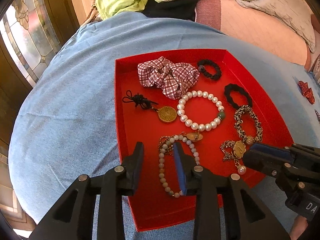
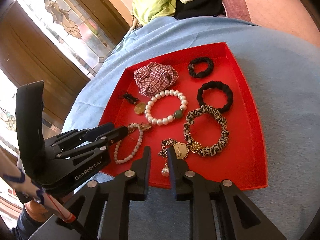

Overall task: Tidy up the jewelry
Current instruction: 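Open both grippers to drop the necklace and earring into the tray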

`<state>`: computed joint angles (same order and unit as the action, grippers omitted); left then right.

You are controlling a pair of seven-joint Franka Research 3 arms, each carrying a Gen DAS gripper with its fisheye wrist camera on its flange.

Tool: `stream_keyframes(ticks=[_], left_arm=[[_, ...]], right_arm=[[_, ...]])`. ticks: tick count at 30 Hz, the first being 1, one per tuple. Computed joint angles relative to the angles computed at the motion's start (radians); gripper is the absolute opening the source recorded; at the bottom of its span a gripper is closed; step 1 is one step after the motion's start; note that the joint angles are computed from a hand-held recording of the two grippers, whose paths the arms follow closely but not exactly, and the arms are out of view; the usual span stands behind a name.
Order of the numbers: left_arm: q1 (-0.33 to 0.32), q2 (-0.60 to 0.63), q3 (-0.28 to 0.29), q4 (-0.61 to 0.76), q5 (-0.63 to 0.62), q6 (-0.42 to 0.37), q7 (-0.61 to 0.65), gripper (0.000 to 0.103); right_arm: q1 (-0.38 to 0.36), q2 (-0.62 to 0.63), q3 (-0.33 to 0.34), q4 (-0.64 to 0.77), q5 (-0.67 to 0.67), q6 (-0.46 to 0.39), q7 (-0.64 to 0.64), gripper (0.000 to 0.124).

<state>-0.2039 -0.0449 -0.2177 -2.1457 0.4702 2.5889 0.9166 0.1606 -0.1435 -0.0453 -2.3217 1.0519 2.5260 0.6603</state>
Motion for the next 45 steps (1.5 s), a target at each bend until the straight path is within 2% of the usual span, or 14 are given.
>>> stream_keyframes(ticks=[7, 10, 12, 14, 15, 22, 28, 32, 33, 35, 37, 39, 45], left_arm=[[0.000, 0.003, -0.001, 0.005, 0.023, -0.001, -0.011, 0.032], [0.000, 0.004, 0.000, 0.007, 0.027, 0.001, -0.014, 0.034], [-0.001, 0.002, -0.001, 0.007, 0.036, 0.001, -0.020, 0.036], [0.000, 0.000, -0.005, 0.010, 0.078, -0.008, -0.053, 0.048], [-0.001, -0.001, -0.005, 0.009, 0.077, -0.005, -0.050, 0.050], [-0.003, -0.002, -0.005, 0.013, 0.083, -0.010, -0.062, 0.052], [-0.003, -0.004, -0.008, 0.015, 0.116, -0.009, -0.101, 0.055], [-0.005, -0.008, -0.014, 0.013, 0.167, -0.007, -0.144, 0.062], [-0.006, -0.009, -0.016, 0.013, 0.186, -0.010, -0.159, 0.063], [-0.008, -0.008, -0.024, 0.019, 0.249, -0.033, -0.208, 0.076], [-0.011, -0.011, -0.028, 0.021, 0.309, -0.054, -0.260, 0.080], [-0.012, -0.015, -0.025, 0.017, 0.309, -0.048, -0.270, 0.080], [-0.019, -0.011, -0.028, 0.021, 0.312, -0.101, -0.300, 0.081]], right_arm=[[-0.002, -0.011, -0.001, -0.005, -0.001, 0.031, -0.003, 0.023], [-0.001, -0.014, 0.000, -0.008, -0.007, 0.056, 0.001, 0.028], [0.000, -0.017, 0.000, -0.011, -0.012, 0.071, 0.005, 0.033], [0.002, -0.019, -0.001, -0.014, -0.016, 0.084, 0.007, 0.039], [0.003, -0.021, -0.001, -0.016, -0.017, 0.089, 0.008, 0.042], [0.009, -0.033, -0.004, -0.030, -0.031, 0.124, 0.012, 0.051], [0.015, -0.061, -0.004, -0.057, -0.057, 0.199, 0.028, 0.058], [0.016, -0.080, -0.015, -0.076, -0.075, 0.227, 0.050, 0.062], [0.017, -0.085, -0.016, -0.081, -0.082, 0.231, 0.057, 0.063], [0.016, -0.098, -0.015, -0.095, -0.102, 0.255, 0.078, 0.066], [0.018, -0.114, -0.013, -0.113, -0.127, 0.281, 0.099, 0.067], [0.025, -0.126, -0.017, -0.125, -0.142, 0.294, 0.114, 0.069], [0.034, -0.178, -0.022, -0.194, -0.215, 0.360, 0.160, 0.077]])
